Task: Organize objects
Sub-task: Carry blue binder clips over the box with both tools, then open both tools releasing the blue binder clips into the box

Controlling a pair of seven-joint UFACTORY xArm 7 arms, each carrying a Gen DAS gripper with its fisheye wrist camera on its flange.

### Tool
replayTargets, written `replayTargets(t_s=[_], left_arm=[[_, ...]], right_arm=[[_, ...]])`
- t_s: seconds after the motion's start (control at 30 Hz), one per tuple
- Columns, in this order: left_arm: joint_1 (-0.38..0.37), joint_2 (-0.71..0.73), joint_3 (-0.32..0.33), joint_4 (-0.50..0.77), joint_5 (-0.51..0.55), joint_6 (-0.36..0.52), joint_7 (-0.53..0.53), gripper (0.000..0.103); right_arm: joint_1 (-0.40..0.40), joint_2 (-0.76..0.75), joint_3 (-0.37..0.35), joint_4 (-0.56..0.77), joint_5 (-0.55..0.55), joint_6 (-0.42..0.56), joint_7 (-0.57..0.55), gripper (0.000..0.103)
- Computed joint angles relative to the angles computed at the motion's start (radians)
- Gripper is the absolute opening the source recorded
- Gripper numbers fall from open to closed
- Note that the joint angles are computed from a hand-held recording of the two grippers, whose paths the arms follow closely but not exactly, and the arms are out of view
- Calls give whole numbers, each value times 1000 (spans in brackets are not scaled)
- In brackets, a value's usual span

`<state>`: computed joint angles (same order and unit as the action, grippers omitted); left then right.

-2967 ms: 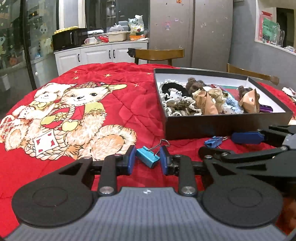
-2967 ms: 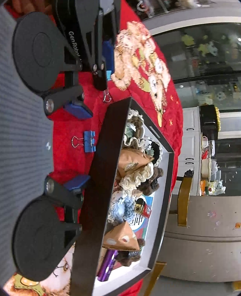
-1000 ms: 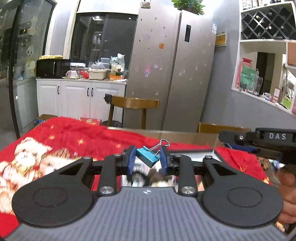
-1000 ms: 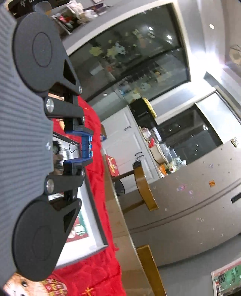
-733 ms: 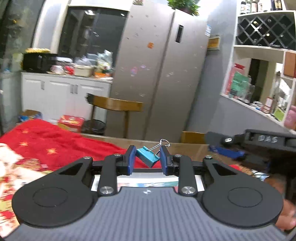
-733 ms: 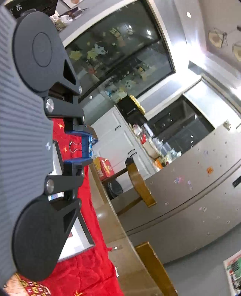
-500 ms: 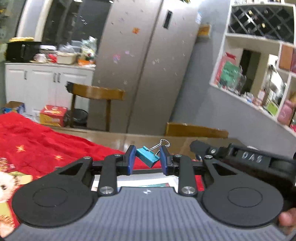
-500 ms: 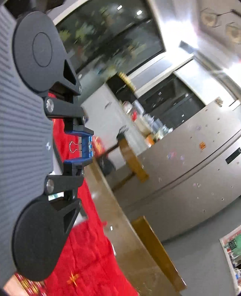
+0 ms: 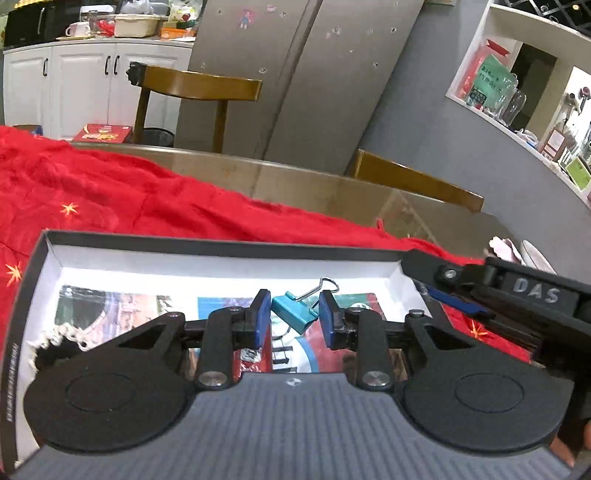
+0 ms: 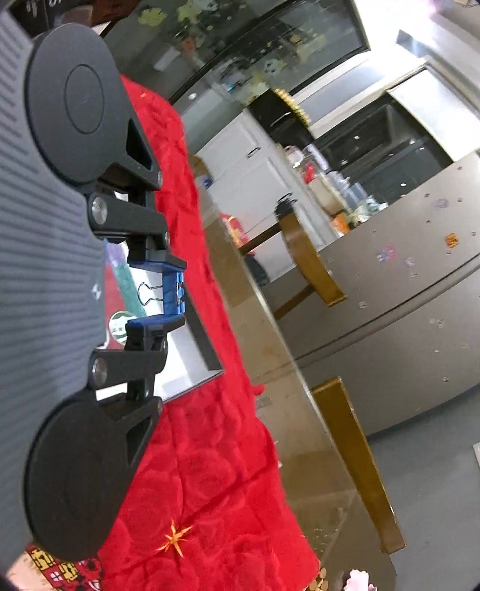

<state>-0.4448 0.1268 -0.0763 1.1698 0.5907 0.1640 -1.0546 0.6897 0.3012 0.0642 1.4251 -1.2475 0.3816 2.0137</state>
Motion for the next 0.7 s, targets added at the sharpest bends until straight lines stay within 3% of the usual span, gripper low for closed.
replayTargets(t_s=[0.1,0.23,0.37,0.43,0.6,0.7], left_arm=[[-18,1,24,-1,86,-13,-77,33],[13,-2,-25,-8,-48,20,38,33],[25,-12,-40,-21,-140,24,100,33],[21,-15,-37,-25,-143,28,107,33],[2,-21,-27,-20,-68,54,56,33],[11,-23,-39,-25,-90,47,80,33]], right_arm=[[1,3,8,-3,29,7,-27,27],[5,-5,0,-22,29,-13,-4,27],[-13,14,35,-6,200,24,-136,27],[-7,26,32,2,266,34,-182,27],[25,40,-1,7,320,43,-205,29],[30,34,-14,-5,331,21,-197,30]])
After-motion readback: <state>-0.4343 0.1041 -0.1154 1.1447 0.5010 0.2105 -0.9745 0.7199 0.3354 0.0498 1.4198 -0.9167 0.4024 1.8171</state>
